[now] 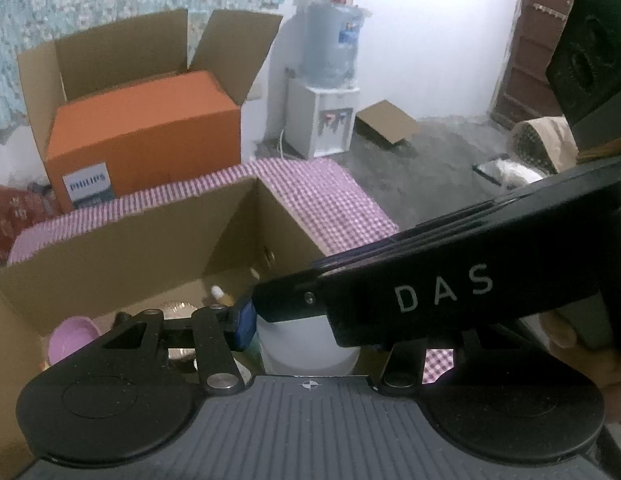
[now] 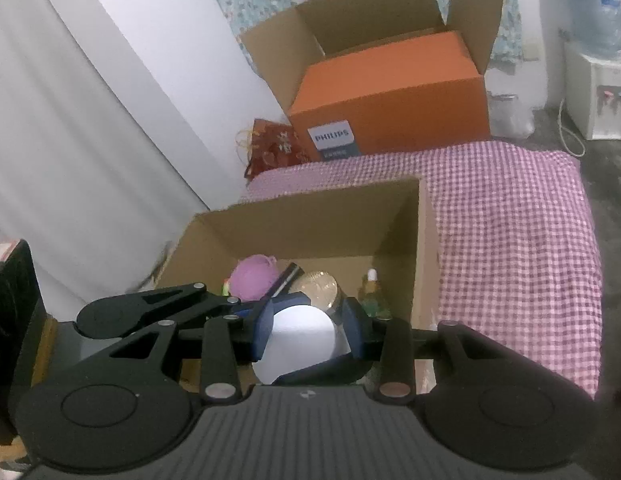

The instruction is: Organize rigid objects

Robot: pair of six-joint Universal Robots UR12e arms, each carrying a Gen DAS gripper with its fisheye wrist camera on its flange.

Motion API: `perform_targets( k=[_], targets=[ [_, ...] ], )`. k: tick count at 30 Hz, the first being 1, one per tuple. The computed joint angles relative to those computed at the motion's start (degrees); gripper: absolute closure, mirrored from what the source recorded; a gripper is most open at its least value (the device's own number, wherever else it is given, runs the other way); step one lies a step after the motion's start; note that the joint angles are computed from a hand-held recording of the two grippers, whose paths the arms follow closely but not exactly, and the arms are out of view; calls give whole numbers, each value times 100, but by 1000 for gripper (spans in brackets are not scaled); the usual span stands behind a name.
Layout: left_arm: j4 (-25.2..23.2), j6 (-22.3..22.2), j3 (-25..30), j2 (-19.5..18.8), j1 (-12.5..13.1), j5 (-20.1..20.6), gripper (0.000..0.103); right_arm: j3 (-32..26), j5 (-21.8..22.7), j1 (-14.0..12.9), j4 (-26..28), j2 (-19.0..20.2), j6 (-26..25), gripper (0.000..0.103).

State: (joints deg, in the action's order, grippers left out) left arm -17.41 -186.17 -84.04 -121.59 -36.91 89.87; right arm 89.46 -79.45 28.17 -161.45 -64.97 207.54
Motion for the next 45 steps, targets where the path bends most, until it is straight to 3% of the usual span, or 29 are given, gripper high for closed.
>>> perform_targets(
  k=[11,21,25,29,32,36,40,45],
  targets=[
    [-173,93,-21,19,-2,-12,49,55,9,-8,160,-11,24,61],
    [238,91,-330,260,-82,427,39,425,-189,56,-582,-218,539,59],
    [372,-3,-528,417,-112,669,34,603,-432,141,-986,-329,800,59],
    [455,-177,-745,581,-136,911,28,716,-841,271,-1241,-416,969,46],
    [489,-328,-896,701,-143,1076,26,767,-1170,404,-1368,-456,1000,45],
    [490,-510,-1080,832,-180,1486,21,812,-1496,582,-1493,-480,1056,33],
    [504,-743,-1304,958,-182,1773,16,795,-2081,810,-1374,-458,1088,31],
    [452,-1105,-1494,1079,-158,2007,11,738,-2613,1034,-1182,-409,1125,19]
  ],
)
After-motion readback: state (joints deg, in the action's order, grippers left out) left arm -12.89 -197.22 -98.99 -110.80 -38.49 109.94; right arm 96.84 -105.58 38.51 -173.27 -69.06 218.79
